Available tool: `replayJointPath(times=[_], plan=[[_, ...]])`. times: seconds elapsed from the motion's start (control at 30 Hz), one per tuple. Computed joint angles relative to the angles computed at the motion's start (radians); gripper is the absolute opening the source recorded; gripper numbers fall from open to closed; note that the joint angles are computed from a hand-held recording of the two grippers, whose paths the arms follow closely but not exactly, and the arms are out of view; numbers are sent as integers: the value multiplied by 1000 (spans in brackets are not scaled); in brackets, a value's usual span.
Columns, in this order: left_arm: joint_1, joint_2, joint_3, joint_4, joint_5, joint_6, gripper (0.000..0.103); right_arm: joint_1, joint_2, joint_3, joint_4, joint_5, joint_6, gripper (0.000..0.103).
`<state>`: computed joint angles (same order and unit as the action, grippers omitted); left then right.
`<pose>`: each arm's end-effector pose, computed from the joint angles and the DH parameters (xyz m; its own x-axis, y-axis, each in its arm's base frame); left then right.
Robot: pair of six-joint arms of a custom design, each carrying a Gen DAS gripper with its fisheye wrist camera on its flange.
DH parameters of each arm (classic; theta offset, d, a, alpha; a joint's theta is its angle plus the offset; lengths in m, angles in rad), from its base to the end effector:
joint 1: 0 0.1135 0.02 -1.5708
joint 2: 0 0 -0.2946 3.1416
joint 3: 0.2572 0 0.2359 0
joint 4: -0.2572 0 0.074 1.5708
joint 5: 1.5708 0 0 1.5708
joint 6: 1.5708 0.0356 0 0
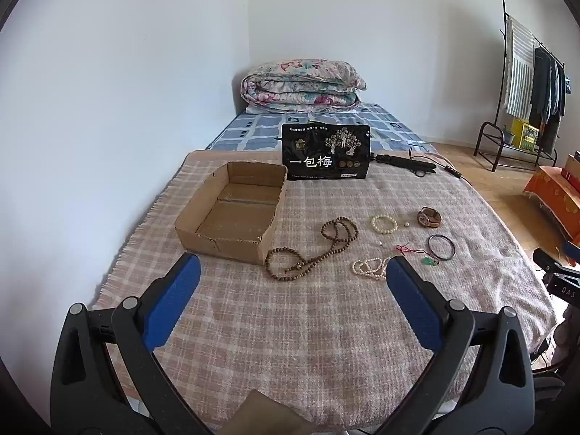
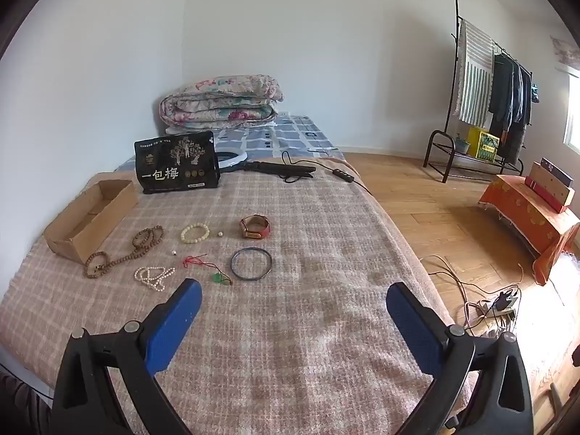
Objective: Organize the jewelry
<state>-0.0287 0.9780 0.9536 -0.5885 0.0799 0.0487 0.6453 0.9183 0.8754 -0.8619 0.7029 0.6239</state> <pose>0.1744 -0.0078 0.3493 -0.5697 0.0649 -0.8193 0.1218 0.9925 -0.0060 0.1210 0.0623 0.3182 -0.5915 0.1126 -0.7984 0.2535 0.9659 -0.0516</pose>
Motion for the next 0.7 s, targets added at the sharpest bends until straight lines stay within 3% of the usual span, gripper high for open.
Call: replayJointPath(times=[0.27, 0.43, 0.7], plan=[[7, 22, 5, 10, 13, 3, 103, 4, 5, 8, -14, 11, 8, 103], [79, 38, 38, 4, 77, 41, 103, 4, 5, 3, 0, 20, -1, 103], [43, 10, 51, -7, 40, 9, 103, 3, 3, 1, 2, 25, -4, 103]])
